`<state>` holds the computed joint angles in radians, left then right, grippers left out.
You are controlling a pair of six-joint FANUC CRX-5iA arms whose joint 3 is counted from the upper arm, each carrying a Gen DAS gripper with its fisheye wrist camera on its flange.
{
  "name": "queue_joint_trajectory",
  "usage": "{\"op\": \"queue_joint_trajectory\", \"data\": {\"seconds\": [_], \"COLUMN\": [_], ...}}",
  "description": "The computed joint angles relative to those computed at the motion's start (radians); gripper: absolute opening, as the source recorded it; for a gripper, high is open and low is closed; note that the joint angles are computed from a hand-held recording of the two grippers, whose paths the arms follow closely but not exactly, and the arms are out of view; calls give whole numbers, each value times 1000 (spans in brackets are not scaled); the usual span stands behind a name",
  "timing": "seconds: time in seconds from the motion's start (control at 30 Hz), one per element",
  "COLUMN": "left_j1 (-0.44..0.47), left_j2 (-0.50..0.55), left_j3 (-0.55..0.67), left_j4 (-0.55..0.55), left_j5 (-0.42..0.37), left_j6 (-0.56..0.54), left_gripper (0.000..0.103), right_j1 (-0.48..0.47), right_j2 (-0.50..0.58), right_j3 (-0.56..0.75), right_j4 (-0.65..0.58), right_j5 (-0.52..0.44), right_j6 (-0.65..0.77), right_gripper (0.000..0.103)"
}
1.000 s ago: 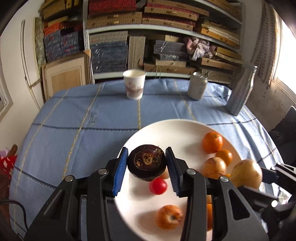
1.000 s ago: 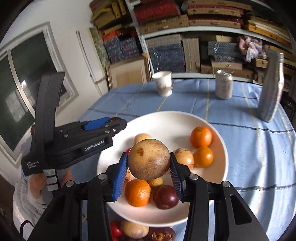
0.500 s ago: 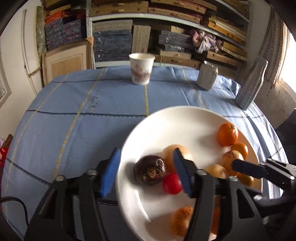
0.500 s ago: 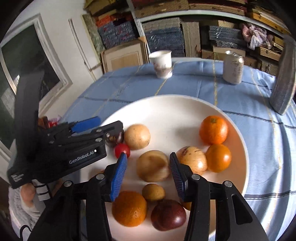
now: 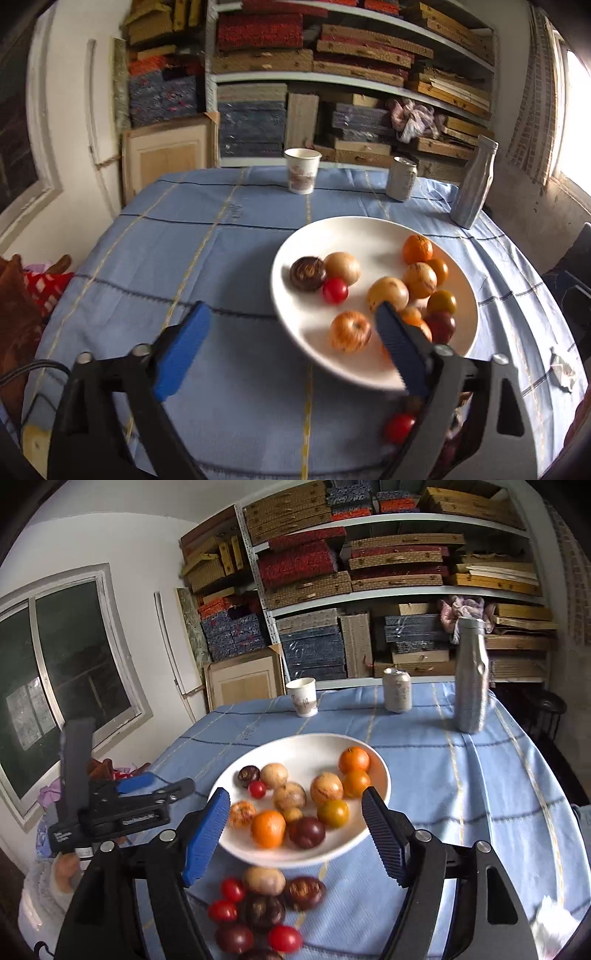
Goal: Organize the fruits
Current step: 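Withdraw both grippers from the plate toward the remaining fruits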
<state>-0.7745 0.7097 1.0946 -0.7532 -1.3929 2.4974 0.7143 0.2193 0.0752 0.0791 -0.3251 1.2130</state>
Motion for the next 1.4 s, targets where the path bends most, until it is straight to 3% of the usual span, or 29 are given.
{"op": "queue_joint_trajectory", "data": {"seconds": [0.1, 0.17, 0.33, 0.47, 0.93, 1.4], "left_j1": [-61, -89, -130, -138, -130, -127], "left_j2": [-17, -28, -11, 21, 39, 46], "left_j3": [-37, -64, -54, -10, 14, 23], "left_j4": [-75, -97, -111, -120, -107, -105], "left_j5": [-28, -31, -51, -75, -90, -99], "left_j6": [50, 76, 69, 26, -3, -16], "left_gripper": [96, 98, 98, 98, 98, 98], "right_j1": [9, 11, 9, 17, 39, 49], "right_j2": [-40, -55, -78, -97, -54, -24], "right_j3": [-100, -158, -198, -243, -127, -67], "right_j4": [49, 120, 68, 104, -112, -161], "right_j5": [44, 74, 66, 86, -111, -216], "right_j6": [-74, -158, -148, -183, 90, 182], "right_gripper": [85, 85, 85, 86, 86, 84]}}
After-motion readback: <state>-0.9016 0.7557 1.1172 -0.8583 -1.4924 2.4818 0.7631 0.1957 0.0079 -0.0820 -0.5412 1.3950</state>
